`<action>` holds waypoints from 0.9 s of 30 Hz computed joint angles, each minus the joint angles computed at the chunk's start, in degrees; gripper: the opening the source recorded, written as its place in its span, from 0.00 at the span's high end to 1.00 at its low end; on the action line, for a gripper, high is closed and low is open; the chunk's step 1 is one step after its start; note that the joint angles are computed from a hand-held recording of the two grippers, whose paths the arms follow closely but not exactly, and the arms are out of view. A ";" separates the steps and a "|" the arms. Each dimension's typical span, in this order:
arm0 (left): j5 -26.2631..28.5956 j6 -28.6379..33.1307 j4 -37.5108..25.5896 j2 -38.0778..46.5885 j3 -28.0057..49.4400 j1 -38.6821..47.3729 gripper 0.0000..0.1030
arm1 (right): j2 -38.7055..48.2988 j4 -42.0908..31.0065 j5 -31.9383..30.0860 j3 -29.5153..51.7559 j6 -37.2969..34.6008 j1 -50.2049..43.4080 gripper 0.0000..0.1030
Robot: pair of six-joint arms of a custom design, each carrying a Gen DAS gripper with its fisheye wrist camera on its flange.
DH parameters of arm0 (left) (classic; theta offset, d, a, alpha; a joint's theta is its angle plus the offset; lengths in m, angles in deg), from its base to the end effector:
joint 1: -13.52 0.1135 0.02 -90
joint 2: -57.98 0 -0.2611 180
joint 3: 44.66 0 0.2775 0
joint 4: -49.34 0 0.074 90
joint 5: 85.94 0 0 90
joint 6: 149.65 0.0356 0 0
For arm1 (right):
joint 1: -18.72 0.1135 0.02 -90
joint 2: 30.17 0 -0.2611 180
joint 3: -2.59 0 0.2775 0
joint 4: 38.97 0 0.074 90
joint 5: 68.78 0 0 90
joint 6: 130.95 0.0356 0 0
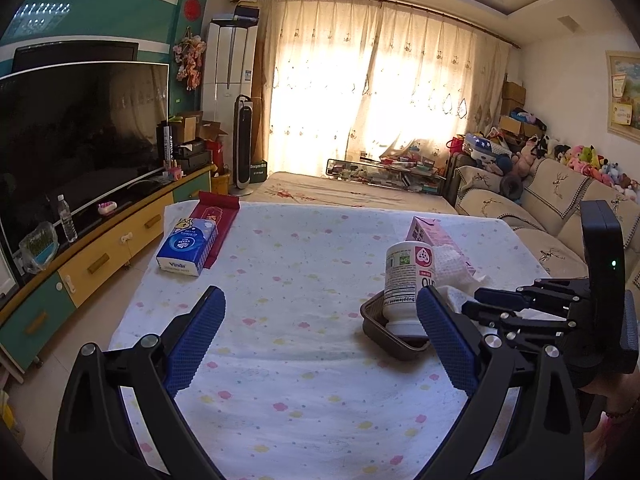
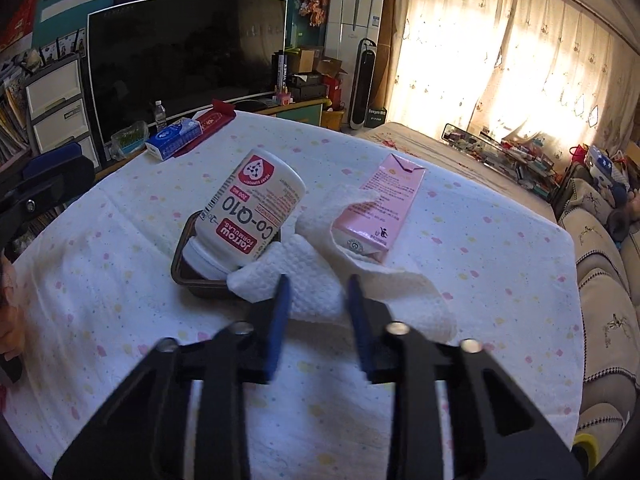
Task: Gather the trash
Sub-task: 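Reach the right gripper to the white towel and grasp it, then carry the towel to the bin and open the right gripper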
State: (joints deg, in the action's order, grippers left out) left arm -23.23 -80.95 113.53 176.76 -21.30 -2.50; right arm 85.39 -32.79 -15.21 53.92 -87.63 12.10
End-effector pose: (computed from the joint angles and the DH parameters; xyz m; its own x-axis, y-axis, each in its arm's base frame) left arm 0.2062 -0.0422 0.0113 -0.4165 -0.2163 -0.8830 -0.3036 0.9486 -0.0891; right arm 0.3080 -0.0145 0.0121 -0.4186 -0.5407 -0.7296 -0.7637 0.6443 -0.0393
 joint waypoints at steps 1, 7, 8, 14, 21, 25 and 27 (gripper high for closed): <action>-0.10 0.15 -0.20 0.10 0.21 -0.06 0.08 | 0.28 -1.87 -0.53 1.00 0.03 -0.55 0.95; -0.53 0.52 -1.59 0.29 1.17 -0.23 0.08 | -0.97 -12.59 -8.36 4.28 -2.40 -6.44 0.97; -0.52 0.54 -1.54 0.36 1.17 -0.15 0.08 | -1.51 -14.66 -10.72 4.96 -2.57 -7.82 0.97; -0.60 0.63 -0.45 1.30 1.09 0.07 0.08 | -3.32 -23.34 -20.40 8.25 -4.17 -14.54 0.98; -0.51 0.75 0.01 2.03 1.34 0.09 0.08 | -7.79 -31.75 -25.01 9.34 -8.80 -20.32 0.98; -0.13 0.81 -0.44 1.84 1.45 0.15 0.08 | -9.47 -41.20 -27.06 10.92 -15.43 -24.92 0.98; -0.28 0.90 -0.67 1.58 1.43 0.01 0.08 | -9.37 -48.61 -27.93 12.92 -21.16 -27.75 0.98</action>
